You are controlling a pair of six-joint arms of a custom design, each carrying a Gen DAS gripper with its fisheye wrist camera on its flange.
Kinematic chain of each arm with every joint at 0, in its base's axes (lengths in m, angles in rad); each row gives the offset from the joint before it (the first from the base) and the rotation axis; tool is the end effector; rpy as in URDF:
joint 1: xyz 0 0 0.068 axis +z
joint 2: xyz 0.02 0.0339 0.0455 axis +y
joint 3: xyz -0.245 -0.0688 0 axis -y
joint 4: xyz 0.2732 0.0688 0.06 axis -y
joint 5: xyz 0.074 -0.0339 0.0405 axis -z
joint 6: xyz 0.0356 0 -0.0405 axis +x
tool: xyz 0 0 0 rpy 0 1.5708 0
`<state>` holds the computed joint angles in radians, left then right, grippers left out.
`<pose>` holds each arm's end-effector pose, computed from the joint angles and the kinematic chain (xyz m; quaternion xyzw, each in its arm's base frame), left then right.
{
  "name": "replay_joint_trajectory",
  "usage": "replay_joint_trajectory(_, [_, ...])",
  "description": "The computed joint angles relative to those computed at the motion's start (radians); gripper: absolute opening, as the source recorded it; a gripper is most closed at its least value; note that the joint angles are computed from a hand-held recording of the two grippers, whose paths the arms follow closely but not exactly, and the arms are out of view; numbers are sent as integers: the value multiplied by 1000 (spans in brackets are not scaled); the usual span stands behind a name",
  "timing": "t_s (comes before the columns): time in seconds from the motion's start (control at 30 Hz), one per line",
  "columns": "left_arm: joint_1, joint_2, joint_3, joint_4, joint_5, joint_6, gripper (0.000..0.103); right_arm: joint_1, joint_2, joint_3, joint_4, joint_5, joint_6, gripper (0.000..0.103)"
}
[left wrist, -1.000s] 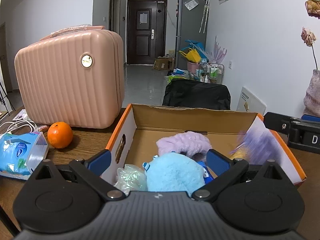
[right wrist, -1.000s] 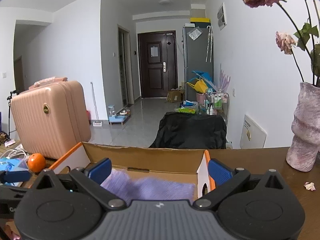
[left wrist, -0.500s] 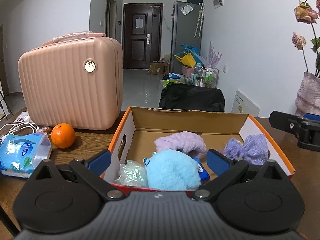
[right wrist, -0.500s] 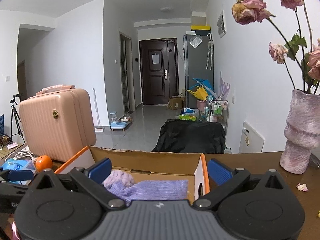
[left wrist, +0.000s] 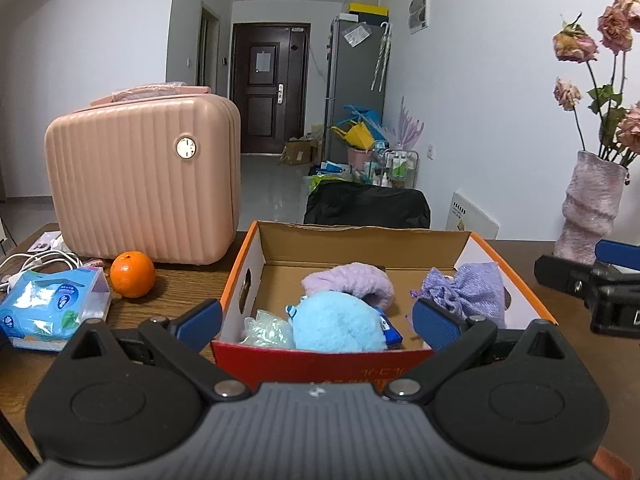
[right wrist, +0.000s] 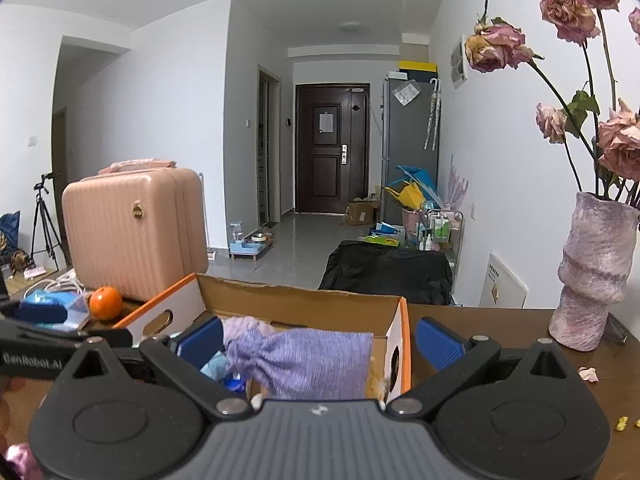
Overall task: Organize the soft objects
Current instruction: 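Open the right tool to drop the purple pouch and lift both tools away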
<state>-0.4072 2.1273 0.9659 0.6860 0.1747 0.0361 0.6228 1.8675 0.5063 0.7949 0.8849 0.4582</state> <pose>0.3742 -0.1681 0.0449 0.2313 0.8197 -0.1689 0.4961 0.2505 0.1460 0.0413 0.1403 0.8064 -0.0979 0.5661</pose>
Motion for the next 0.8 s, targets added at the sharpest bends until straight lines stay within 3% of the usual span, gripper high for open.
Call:
replay_joint_trajectory(0.37, [50, -76, -148, 86, 78, 36, 103, 110, -31, -54, -72, 55, 85, 103])
replay_joint_trajectory(0.8, [102, -117, -269, 152, 148, 88, 103, 251, -43, -70, -278, 120, 310, 103])
